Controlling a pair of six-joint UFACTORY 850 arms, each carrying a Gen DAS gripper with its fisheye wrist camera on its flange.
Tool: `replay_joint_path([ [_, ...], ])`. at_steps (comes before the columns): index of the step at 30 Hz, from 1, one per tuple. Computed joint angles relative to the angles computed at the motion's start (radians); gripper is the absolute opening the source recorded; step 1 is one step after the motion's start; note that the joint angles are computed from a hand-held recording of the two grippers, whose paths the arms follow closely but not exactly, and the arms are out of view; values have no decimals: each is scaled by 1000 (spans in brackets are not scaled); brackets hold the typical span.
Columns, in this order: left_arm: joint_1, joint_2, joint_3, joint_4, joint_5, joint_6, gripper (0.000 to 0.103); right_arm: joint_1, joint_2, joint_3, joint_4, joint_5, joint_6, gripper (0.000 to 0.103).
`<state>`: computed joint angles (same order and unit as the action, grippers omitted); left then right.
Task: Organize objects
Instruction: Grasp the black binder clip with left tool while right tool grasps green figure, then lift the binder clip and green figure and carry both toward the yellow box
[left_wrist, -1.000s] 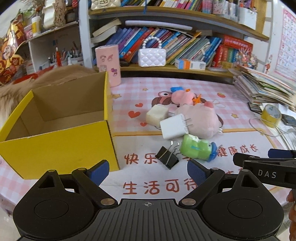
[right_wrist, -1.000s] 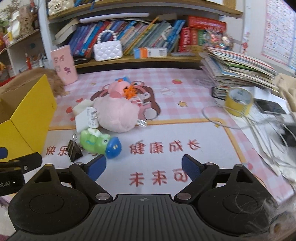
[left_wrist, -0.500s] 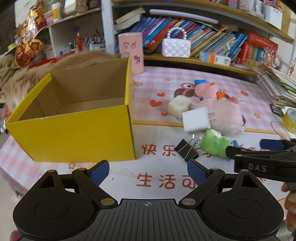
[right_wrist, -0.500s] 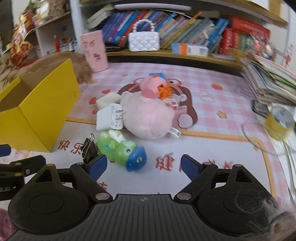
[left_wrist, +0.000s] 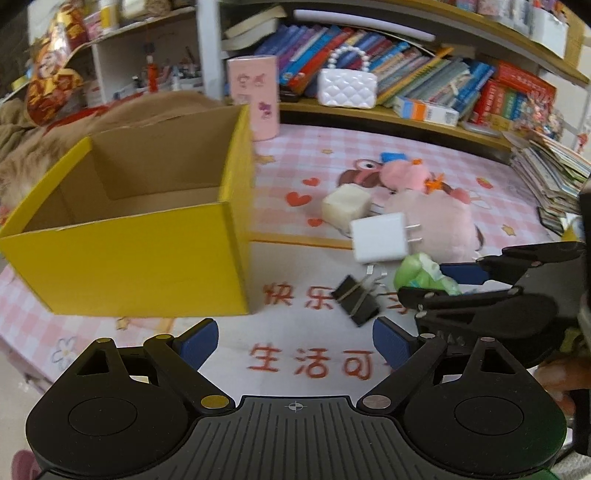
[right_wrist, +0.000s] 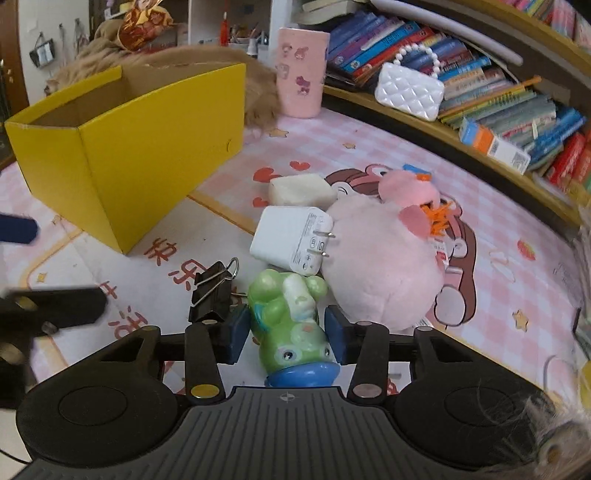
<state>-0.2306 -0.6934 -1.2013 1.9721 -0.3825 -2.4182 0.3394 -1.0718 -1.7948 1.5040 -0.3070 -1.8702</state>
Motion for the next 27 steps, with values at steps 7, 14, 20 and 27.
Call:
replay_joint_path([
  [7, 0, -77, -102, 97, 65, -23, 73, -49, 86, 102, 260, -19, -123, 38],
  [14, -6, -173, -227, 2, 56, 126, 56, -79, 128, 157, 309, -15, -90, 38],
  [20, -9, -179, -254, -77, 42, 231, 43, -82, 144, 186, 311, -9, -73, 38],
  [27, -15, -182, -232, -181, 2, 300, 22, -81, 150, 196, 318, -17, -84, 38],
])
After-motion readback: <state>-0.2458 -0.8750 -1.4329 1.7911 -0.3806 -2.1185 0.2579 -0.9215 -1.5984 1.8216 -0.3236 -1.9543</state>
